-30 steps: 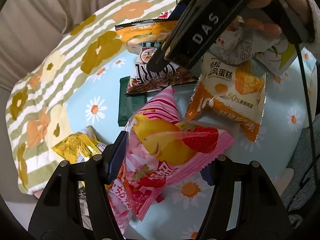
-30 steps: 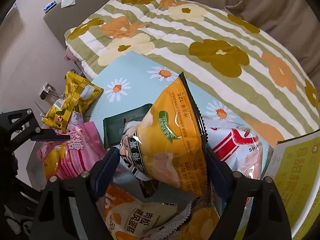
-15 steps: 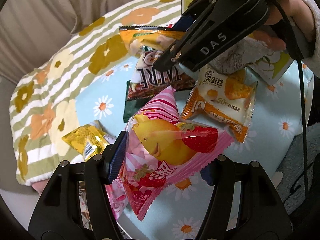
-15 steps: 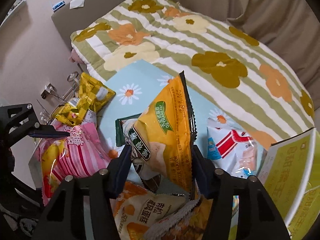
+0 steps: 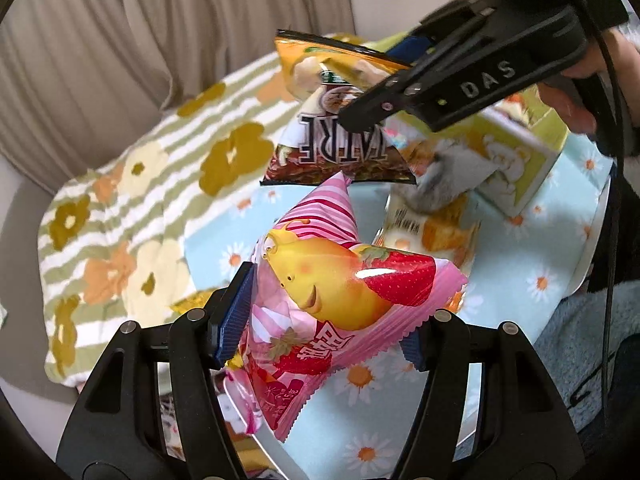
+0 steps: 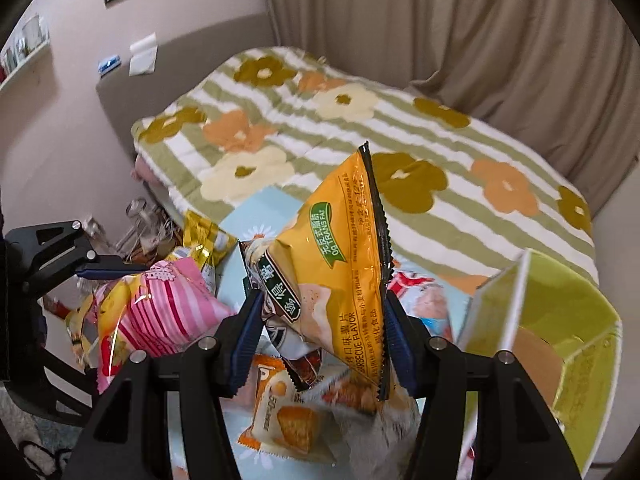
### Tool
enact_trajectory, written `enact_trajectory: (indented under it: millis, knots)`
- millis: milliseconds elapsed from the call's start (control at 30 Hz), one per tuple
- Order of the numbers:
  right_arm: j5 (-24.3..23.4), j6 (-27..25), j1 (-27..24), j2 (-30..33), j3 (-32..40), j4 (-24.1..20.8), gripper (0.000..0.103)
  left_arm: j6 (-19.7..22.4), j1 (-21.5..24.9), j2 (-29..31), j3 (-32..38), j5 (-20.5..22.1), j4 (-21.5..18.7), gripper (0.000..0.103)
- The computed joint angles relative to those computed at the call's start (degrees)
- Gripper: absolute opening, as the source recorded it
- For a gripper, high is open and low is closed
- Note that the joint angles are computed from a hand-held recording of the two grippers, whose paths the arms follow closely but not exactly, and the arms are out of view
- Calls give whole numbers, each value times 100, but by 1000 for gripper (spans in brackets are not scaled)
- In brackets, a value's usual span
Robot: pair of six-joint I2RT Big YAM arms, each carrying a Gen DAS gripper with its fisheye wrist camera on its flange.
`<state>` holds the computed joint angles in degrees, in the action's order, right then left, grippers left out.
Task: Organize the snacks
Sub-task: 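Carry both packets over the yellow box and open both tools to drop them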
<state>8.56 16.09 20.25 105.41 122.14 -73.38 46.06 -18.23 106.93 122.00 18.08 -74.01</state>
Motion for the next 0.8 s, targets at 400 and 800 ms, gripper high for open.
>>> enact_trajectory:
  millis: [400,800]
  knots:
    - [727,687,-268,-1460,-1216,345,53,-233,-581,-65,563,142,186,60]
    - [395,435,-1536,-2757,-2440,473,53,-1569,-1915,732,1915,-483,71,60]
